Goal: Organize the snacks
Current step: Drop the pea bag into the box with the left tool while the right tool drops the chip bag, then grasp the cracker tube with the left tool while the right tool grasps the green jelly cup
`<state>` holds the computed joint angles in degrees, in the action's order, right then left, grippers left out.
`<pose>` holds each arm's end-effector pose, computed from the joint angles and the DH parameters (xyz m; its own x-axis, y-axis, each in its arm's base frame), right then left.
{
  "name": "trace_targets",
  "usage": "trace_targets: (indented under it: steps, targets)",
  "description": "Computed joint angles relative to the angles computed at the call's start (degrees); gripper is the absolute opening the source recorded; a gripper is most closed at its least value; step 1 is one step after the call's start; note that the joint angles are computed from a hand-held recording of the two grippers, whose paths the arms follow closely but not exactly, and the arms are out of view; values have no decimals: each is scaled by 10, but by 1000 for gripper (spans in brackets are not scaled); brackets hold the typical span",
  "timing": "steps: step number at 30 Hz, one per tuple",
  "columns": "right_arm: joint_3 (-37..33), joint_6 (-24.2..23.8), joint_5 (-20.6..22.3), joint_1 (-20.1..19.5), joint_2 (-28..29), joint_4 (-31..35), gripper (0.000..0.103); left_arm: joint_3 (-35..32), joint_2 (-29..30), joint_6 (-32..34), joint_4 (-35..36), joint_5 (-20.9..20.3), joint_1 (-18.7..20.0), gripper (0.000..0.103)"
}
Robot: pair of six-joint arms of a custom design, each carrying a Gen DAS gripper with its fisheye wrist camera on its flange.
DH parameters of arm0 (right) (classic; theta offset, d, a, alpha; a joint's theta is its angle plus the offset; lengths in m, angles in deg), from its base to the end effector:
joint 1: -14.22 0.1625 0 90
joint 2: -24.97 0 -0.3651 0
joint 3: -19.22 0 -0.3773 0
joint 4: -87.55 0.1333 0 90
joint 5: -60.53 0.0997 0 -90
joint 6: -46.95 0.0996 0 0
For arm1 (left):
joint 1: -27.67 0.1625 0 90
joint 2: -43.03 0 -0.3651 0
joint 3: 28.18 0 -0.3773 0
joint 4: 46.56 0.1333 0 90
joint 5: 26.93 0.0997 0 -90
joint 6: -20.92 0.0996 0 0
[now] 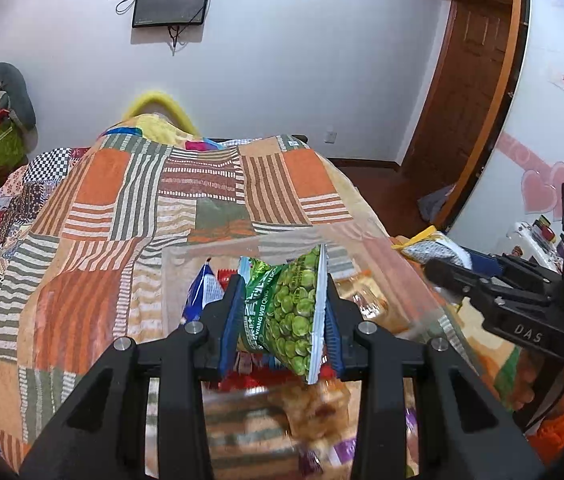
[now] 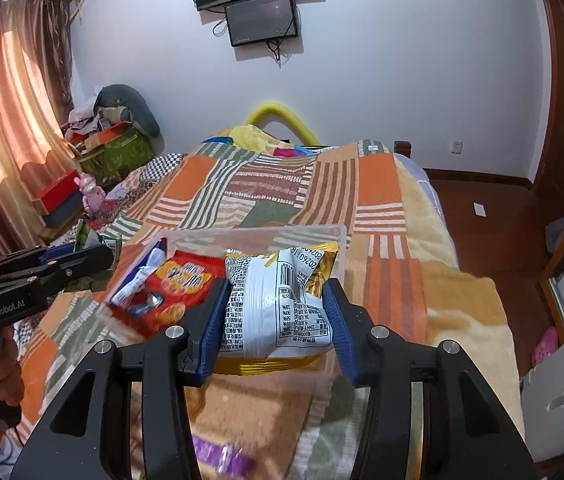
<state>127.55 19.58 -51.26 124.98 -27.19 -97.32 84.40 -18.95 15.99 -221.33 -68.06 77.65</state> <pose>0.2920 -0.4985 0.1276 -0.7169 -0.4351 0.5447 -0.6827 0.5965 -0.4221 -0.1815 -0.5401 0.1950 -0.8186 0.0442 -0.5726 0.4634 0.6398 -0.6131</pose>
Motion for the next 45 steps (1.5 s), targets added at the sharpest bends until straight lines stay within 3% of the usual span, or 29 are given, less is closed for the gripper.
trace_targets:
  steps: [15,17,19,22,26,30,36,45]
  targets:
    - [-97,15,-36,-8,82,62,45,-77,62,32,17,-15,43,37]
    - [-100,13,-41,-8,84,68,45,-76,62,36,19,-15,41,41]
    - [-98,3,-51,-5,86,57,46,-70,60,37,16,-8,36,55]
    - [-86,-4,-51,-1,75,52,46,-53,49,37,2,-4,27,59]
    - [-62,-5,-42,5,48,47,57,-23,21,31,-2,5,10,65]
    - [-29,-8,-32,13,17,43,59,16,-16,19,6,22,-10,72]
    - [33,-11,-24,24,-23,22,59,95,-89,-39,53,54,-36,83]
    - [129,30,-5,26,-57,-3,59,198,-158,-157,154,73,-41,84]
